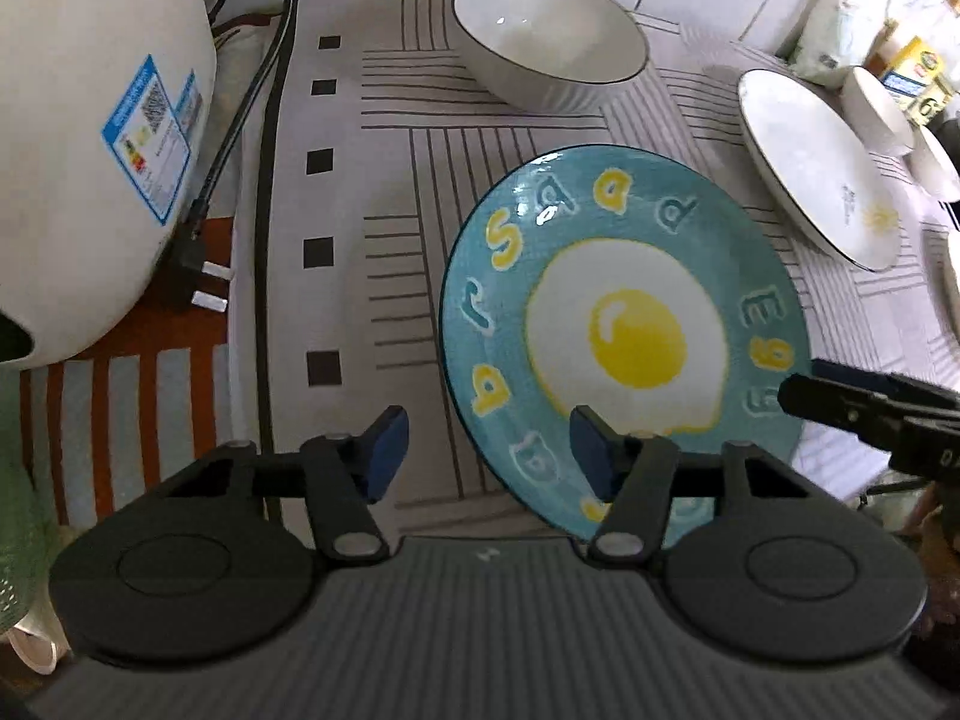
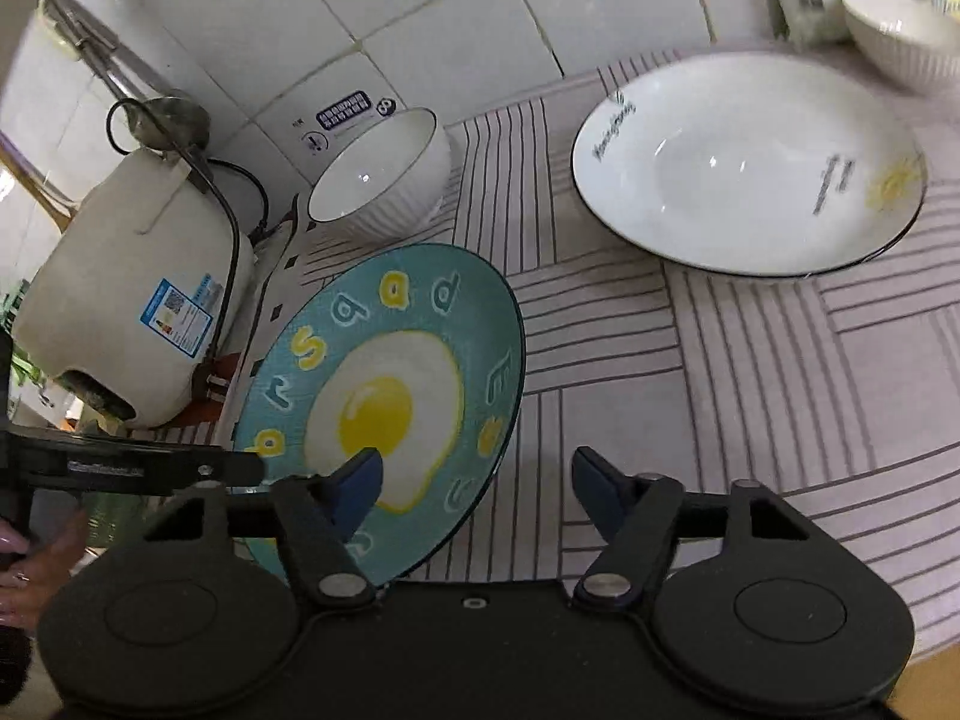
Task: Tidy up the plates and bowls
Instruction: 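Move the right gripper to the blue fried-egg plate and grip its rim, then lift the blue plate and carry it over the white plate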
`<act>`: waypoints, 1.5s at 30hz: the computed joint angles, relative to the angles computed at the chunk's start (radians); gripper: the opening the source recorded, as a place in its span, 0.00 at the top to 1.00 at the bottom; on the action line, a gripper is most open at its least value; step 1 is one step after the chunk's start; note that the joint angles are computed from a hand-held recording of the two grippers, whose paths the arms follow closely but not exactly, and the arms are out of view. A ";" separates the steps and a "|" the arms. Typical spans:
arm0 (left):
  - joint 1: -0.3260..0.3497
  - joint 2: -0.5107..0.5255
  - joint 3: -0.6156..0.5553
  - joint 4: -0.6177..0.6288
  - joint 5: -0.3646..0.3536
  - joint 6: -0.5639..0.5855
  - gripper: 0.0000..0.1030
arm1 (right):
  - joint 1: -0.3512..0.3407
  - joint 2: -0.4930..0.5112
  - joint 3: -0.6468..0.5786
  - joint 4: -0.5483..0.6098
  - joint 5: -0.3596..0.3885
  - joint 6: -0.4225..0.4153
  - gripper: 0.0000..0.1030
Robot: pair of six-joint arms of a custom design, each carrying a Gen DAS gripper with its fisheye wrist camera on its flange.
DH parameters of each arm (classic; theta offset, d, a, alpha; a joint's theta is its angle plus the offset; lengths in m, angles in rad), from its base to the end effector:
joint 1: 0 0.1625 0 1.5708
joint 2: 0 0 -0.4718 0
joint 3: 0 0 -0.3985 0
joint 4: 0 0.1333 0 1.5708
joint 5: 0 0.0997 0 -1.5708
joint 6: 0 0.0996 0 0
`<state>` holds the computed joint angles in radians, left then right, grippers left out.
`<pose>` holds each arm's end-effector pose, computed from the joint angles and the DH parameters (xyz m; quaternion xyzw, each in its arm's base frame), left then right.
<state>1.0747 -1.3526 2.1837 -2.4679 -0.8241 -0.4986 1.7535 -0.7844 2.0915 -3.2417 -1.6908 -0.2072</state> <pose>-0.0494 -0.5134 0.2624 -0.0132 0.9306 -0.2009 0.3057 0.2222 -0.5347 0.0541 0.1795 -0.9652 0.1798 0.0612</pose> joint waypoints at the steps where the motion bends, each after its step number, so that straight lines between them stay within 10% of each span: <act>1: 0.006 0.007 -0.003 -0.009 -0.003 0.000 0.52 | -0.001 0.006 -0.003 0.001 0.001 0.004 0.31; 6: 0.025 0.030 -0.027 -0.003 -0.015 0.006 0.76 | -0.004 0.033 -0.026 0.020 0.024 0.004 0.53; 12: 0.055 0.016 -0.025 -0.042 -0.069 0.010 0.79 | 0.010 0.047 -0.051 0.042 -0.017 -0.042 0.80; 45: -0.074 0.069 -0.174 0.034 -0.120 0.131 0.76 | 0.023 -0.193 0.031 0.067 -0.017 -0.054 0.79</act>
